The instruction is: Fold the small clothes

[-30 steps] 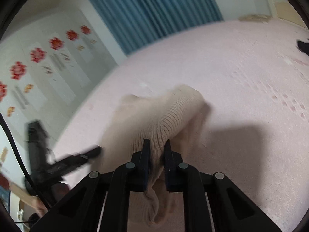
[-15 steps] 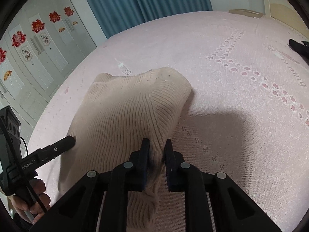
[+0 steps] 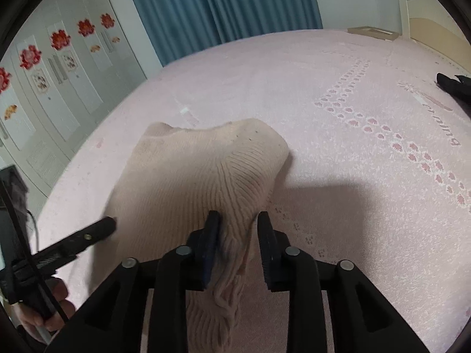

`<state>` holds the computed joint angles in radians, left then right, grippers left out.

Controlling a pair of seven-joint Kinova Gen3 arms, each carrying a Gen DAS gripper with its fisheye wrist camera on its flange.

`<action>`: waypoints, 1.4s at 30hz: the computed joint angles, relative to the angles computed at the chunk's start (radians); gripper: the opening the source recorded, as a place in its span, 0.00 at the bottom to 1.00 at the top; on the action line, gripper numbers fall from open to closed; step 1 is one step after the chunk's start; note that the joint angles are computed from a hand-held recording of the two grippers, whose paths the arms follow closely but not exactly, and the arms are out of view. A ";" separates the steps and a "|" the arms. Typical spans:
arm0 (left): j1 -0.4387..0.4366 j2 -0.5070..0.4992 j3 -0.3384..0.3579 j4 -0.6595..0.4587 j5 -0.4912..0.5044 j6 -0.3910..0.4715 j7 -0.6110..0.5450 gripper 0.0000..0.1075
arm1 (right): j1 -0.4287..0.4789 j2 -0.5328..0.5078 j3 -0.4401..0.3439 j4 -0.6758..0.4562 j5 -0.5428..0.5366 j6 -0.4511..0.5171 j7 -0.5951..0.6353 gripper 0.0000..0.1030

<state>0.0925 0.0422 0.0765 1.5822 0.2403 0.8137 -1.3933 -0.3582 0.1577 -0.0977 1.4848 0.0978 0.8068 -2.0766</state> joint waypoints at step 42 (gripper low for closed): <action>0.036 -0.292 0.267 -0.422 -0.457 0.668 0.317 0.72 | -0.118 -0.290 -0.282 -0.329 0.393 0.767 -0.289 0.93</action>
<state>0.1290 -0.2494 0.3436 1.1607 -0.2165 1.4818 -1.0767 -0.4758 -0.1323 -0.3793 1.1561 0.4905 1.5733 -2.3653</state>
